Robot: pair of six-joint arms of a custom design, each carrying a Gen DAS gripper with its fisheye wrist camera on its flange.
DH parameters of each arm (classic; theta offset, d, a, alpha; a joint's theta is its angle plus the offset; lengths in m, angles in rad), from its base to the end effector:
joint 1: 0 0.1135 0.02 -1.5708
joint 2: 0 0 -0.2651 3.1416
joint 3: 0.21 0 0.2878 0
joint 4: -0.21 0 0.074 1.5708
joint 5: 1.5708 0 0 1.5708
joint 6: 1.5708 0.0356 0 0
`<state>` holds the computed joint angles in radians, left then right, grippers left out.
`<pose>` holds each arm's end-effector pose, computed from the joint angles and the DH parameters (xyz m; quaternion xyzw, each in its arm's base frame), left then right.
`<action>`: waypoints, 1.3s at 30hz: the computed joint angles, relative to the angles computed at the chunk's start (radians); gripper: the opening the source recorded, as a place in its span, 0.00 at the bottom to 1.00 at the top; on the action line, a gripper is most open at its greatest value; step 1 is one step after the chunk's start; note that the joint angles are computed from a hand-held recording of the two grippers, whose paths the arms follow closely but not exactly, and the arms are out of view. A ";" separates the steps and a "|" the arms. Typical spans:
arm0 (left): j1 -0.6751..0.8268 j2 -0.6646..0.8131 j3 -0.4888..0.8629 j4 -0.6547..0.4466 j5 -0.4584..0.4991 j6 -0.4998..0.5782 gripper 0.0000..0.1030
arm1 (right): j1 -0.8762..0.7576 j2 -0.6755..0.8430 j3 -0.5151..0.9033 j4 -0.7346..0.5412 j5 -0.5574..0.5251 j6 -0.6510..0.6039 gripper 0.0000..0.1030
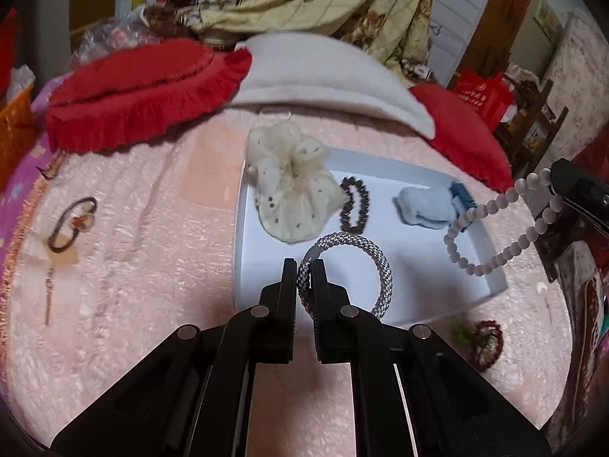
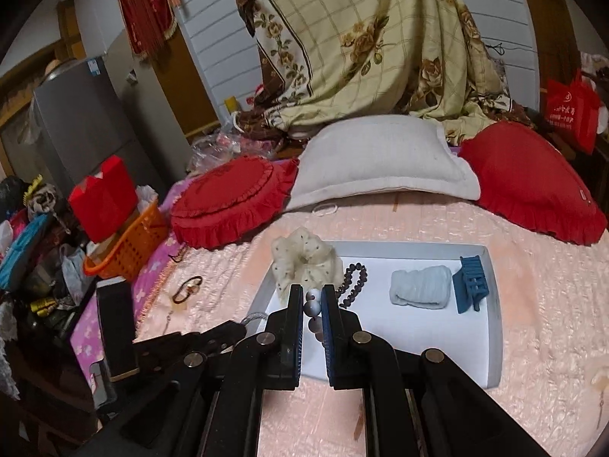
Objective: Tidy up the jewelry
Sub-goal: 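Lower the bangle and pearl strand into the tray and release both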
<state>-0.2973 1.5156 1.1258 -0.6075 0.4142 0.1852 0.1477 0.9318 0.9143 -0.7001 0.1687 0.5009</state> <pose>0.3270 -0.1152 0.2372 0.2807 0.8976 -0.2124 0.2653 0.2250 0.0274 0.3096 0.1937 0.8869 0.0587 0.4153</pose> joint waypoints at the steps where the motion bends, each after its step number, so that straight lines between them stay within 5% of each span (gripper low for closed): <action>1: 0.000 0.018 0.002 0.008 -0.009 0.001 0.06 | -0.002 0.040 0.005 0.018 -0.005 0.002 0.09; 11: 0.028 0.158 0.050 0.030 -0.020 0.012 0.06 | -0.045 0.285 -0.002 0.166 -0.074 0.039 0.09; 21: 0.002 0.156 0.049 -0.008 -0.033 0.039 0.08 | -0.125 0.442 -0.039 0.181 -0.089 0.053 0.09; 27: 0.009 0.036 -0.001 0.016 -0.031 0.055 0.10 | -0.137 0.504 -0.038 0.170 -0.094 0.082 0.09; 31: 0.027 -0.053 -0.066 0.105 -0.046 0.042 0.33 | -0.133 0.459 -0.046 0.145 -0.078 0.082 0.09; 36: 0.047 -0.097 -0.113 0.165 -0.058 0.012 0.38 | -0.129 0.240 -0.116 0.069 -0.052 0.080 0.13; 39: 0.061 -0.118 -0.127 0.154 -0.051 0.006 0.38 | -0.139 0.007 -0.199 -0.038 -0.020 0.083 0.37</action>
<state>-0.2359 1.3972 0.9991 -0.4538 0.3628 0.1916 0.0088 0.9385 0.7156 -0.7385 0.1483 0.5840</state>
